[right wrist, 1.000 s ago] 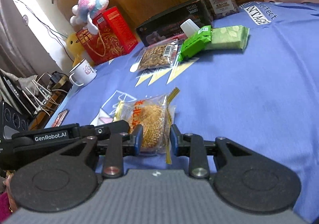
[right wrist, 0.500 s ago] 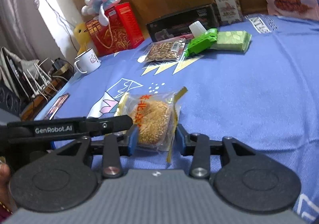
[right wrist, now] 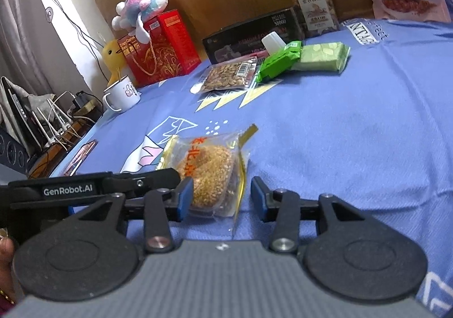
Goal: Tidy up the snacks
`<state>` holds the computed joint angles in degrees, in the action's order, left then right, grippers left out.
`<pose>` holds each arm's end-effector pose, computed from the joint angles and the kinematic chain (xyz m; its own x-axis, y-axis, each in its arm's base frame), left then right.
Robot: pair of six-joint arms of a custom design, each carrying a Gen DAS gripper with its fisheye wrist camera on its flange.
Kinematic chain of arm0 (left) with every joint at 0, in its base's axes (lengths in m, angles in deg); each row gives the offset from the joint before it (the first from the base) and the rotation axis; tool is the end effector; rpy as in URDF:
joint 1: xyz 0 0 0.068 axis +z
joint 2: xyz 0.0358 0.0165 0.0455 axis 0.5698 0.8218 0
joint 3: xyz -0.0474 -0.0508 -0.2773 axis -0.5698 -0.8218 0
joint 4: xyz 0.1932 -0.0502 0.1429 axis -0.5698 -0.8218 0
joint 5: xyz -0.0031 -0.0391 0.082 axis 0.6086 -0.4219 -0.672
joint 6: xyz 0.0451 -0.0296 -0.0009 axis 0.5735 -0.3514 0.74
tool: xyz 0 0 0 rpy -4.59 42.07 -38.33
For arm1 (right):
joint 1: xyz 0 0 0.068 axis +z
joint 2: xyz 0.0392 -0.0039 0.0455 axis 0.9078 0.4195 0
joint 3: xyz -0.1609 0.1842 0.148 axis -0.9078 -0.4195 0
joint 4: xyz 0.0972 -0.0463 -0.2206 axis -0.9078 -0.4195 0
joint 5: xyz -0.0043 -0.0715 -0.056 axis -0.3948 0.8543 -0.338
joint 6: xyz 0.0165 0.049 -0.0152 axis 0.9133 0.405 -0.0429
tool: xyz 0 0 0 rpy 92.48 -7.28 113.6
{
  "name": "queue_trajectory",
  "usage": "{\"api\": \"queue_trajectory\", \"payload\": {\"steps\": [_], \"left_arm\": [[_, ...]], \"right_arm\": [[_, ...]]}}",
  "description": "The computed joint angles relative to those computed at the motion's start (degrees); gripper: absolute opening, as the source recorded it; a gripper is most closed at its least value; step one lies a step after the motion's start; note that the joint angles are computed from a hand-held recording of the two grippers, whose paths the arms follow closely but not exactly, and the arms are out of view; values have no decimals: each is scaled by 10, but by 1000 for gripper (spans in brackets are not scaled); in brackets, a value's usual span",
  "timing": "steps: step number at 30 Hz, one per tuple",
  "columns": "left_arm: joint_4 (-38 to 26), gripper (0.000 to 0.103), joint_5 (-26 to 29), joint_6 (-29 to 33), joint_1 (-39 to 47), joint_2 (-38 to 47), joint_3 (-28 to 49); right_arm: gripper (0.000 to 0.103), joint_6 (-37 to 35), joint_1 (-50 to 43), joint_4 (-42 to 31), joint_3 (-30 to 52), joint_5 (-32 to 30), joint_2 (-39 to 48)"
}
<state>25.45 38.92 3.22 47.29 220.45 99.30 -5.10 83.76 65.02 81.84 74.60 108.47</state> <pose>0.2990 0.0449 0.0076 -0.7225 -0.1529 -0.6743 0.2241 0.8708 -0.4376 0.2839 0.1037 -0.0025 -0.6467 0.1676 -0.7441 -0.2661 0.8647 0.4260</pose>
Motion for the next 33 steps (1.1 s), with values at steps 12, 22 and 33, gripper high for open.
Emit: {"api": "queue_trajectory", "payload": {"steps": [12,22,33], "left_arm": [[7,46,2,6,2,2,-3],[22,37,10,14,2,7,-7],[8,31,63,31,14,-2,-9]], "right_arm": [[53,-23,-5,98,-10,-16,51],[40,-38,-5,47,-6,-28,25],[26,-35,1,64,-20,-17,12]]}}
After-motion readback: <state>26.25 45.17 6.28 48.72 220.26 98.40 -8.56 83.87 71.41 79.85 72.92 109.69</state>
